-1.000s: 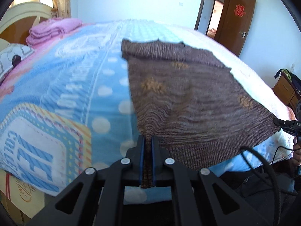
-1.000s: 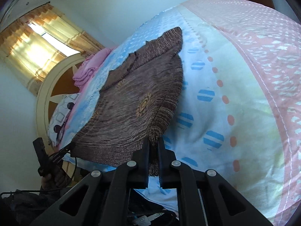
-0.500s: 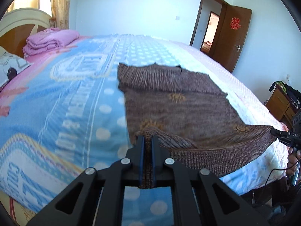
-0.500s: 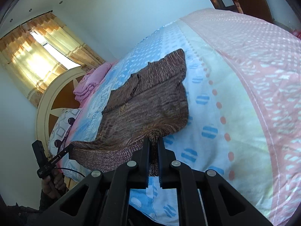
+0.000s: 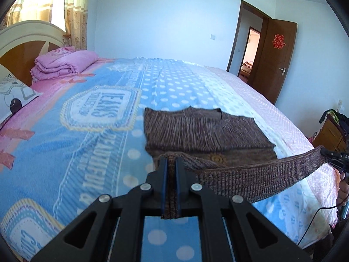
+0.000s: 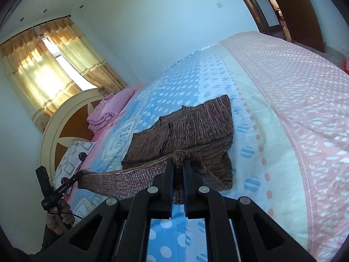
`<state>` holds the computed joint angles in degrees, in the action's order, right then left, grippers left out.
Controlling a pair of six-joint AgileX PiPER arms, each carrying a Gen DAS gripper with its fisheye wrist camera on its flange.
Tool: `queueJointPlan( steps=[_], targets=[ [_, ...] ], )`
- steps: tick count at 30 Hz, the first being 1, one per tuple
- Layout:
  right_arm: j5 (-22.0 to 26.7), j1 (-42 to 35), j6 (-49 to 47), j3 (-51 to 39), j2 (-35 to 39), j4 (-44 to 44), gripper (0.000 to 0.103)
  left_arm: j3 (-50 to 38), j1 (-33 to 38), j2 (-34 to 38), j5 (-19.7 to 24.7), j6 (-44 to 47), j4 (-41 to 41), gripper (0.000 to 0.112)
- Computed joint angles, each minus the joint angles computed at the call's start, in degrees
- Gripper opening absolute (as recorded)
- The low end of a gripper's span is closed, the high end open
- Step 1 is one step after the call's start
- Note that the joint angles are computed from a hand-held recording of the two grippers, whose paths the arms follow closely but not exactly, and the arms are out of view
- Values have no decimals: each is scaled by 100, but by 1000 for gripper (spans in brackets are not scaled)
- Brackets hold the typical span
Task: Fold small clothes
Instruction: 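Lift the held hem with both grippers and fold it over toward the collar, then open both grippers and withdraw from the folded sweater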
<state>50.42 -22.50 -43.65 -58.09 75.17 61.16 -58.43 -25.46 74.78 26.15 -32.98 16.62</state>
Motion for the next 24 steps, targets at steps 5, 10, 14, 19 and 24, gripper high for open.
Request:
queueJointPlan(
  steps=[5,10,14,19,24],
  targets=[
    [-190,298,410,-939,680,-228,6,-738,275,621,27,356,-309,7],
    [-320,550,912,-1978,1401,-621,6,-1680,507,1361,207,695,-595,7],
    [-447,727,1311,-2705,1968,-986,6,-2457,590,1987,403,847,-632,7],
    [-525,968,2064,-3769,2911,-1666,6,-3704,618,3056,861,1025,-573,8],
    [-284,1184,3014,-5217,4165,-2483,6,-5164,610,4387,1496,1129,-374,8]
  ],
)
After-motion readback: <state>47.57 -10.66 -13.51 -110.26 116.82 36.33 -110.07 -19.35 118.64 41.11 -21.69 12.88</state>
